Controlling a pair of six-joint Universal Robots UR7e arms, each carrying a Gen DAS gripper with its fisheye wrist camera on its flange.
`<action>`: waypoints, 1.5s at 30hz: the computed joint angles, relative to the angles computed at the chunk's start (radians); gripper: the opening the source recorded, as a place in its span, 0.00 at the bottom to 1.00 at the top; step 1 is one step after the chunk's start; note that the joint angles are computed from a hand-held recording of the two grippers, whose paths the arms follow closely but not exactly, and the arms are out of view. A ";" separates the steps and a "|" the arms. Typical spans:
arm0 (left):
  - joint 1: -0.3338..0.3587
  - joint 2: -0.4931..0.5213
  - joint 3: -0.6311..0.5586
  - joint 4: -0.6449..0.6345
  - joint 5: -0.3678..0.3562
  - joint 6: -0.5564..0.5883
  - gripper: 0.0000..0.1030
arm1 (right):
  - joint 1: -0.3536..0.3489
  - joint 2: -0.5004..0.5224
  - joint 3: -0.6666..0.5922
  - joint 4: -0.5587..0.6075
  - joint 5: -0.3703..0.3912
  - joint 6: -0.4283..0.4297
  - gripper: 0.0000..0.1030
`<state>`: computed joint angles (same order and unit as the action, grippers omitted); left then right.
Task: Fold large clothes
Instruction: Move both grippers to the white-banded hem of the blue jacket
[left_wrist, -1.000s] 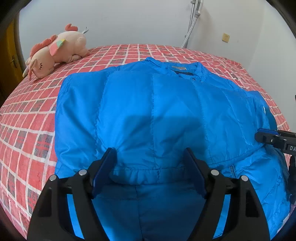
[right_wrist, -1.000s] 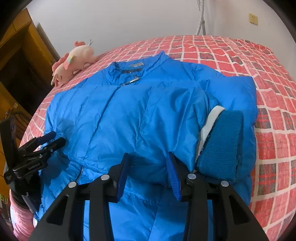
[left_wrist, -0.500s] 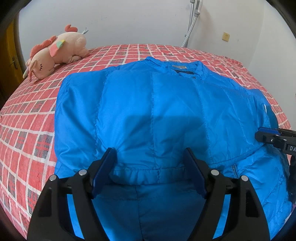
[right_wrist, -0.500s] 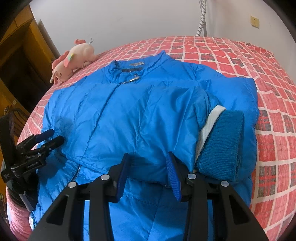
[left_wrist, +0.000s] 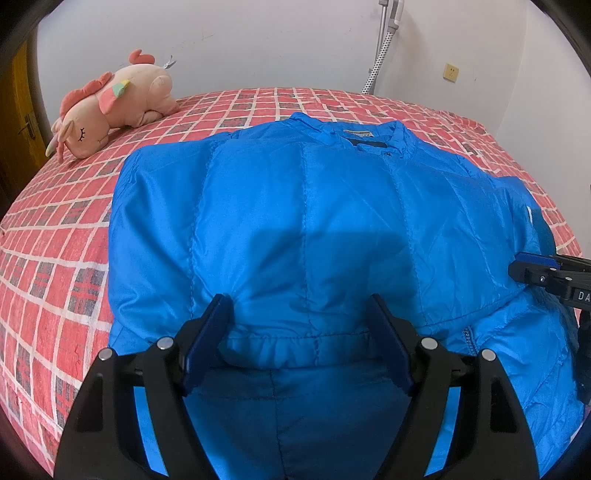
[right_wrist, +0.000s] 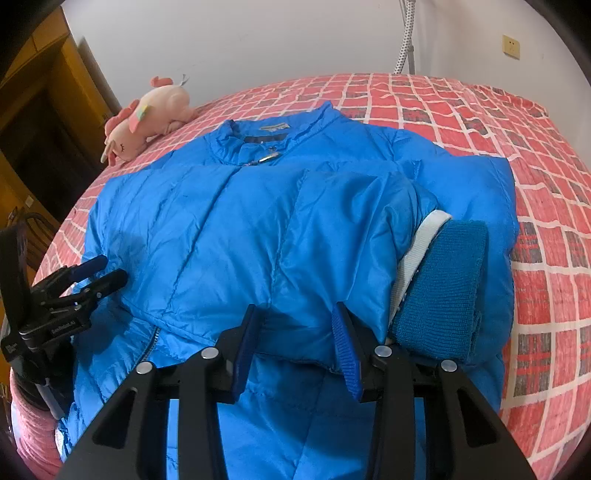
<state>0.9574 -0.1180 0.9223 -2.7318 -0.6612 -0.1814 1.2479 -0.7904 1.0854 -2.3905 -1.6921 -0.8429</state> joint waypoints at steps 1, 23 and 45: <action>0.000 0.000 0.000 0.000 0.000 0.000 0.74 | 0.000 0.000 -0.001 0.001 0.001 0.001 0.40; -0.081 -0.293 0.464 -0.030 0.058 -0.154 0.80 | -0.058 -0.220 0.232 -0.034 0.060 -0.028 0.50; -0.202 -0.561 1.051 -0.016 -0.158 -0.691 0.83 | -0.284 -0.633 0.664 0.011 0.075 -0.148 0.65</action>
<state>0.7553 -0.6790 1.9732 -2.7473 -0.8188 -0.8724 0.9638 -1.4235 1.7493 -2.3797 -1.6175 -0.9912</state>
